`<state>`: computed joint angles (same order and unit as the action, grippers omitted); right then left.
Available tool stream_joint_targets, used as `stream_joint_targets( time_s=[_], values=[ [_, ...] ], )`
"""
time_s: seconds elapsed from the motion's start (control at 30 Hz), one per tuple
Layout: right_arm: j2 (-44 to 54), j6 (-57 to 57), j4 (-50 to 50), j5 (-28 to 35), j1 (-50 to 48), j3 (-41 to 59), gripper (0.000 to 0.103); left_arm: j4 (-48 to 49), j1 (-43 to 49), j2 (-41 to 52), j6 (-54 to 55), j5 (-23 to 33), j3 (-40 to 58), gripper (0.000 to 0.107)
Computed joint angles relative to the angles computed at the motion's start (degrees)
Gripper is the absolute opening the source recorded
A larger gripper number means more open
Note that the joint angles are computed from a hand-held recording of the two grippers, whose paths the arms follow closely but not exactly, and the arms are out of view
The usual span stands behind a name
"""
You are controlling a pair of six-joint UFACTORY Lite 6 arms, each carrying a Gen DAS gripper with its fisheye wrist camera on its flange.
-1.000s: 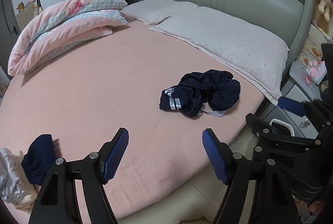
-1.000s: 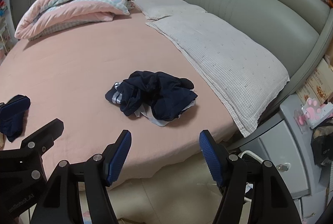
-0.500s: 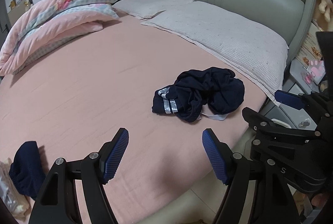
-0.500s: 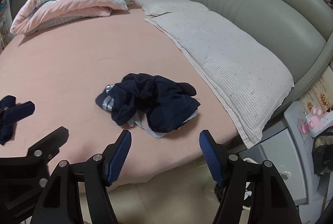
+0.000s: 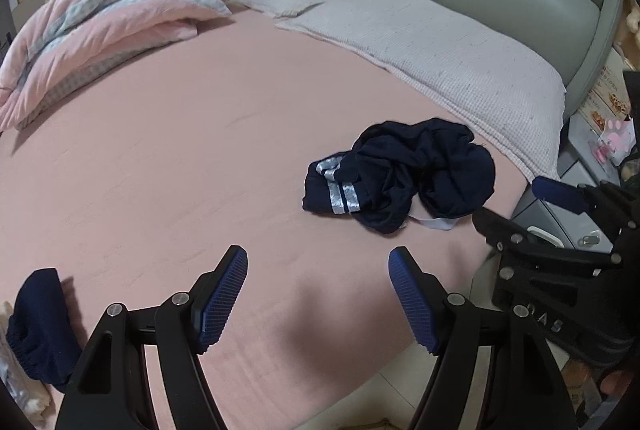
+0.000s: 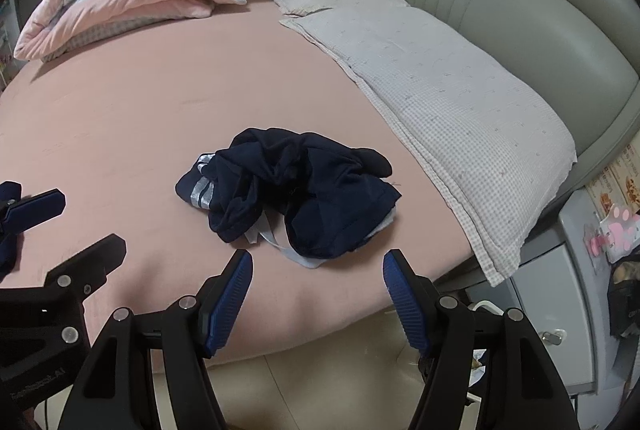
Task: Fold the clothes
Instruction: 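Grasp the navy garment with the right gripper while the left gripper grasps it too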
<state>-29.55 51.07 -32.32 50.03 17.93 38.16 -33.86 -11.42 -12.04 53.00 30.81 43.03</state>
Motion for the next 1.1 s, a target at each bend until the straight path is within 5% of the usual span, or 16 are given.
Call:
stream_joint_targets(
  time_s=[0.37, 0.5, 0.9, 1.1],
  values=[
    [5.7, -10.3, 3.9, -13.6, -8.4, 1.2, 0.068, 0.7, -1.4, 9.3, 0.0, -5.4, 3.6, 0.072],
    [9.8, -3.9, -5.4, -13.8, -7.0, 2.2, 0.068, 1.7, -2.6, 14.0, -3.3, -8.1, 6.5, 0.072],
    [15.5, -13.1, 5.4, -21.8, -12.7, 3.0, 0.068, -14.0, -0.6, 24.9, 8.7, -8.1, 10.1, 0.072],
    [21.6, -27.2, 11.9, -19.0, -16.7, 9.7, 0.068, -19.4, 0.8, 27.8, 13.5, -5.0, 11.1, 0.072]
  ],
)
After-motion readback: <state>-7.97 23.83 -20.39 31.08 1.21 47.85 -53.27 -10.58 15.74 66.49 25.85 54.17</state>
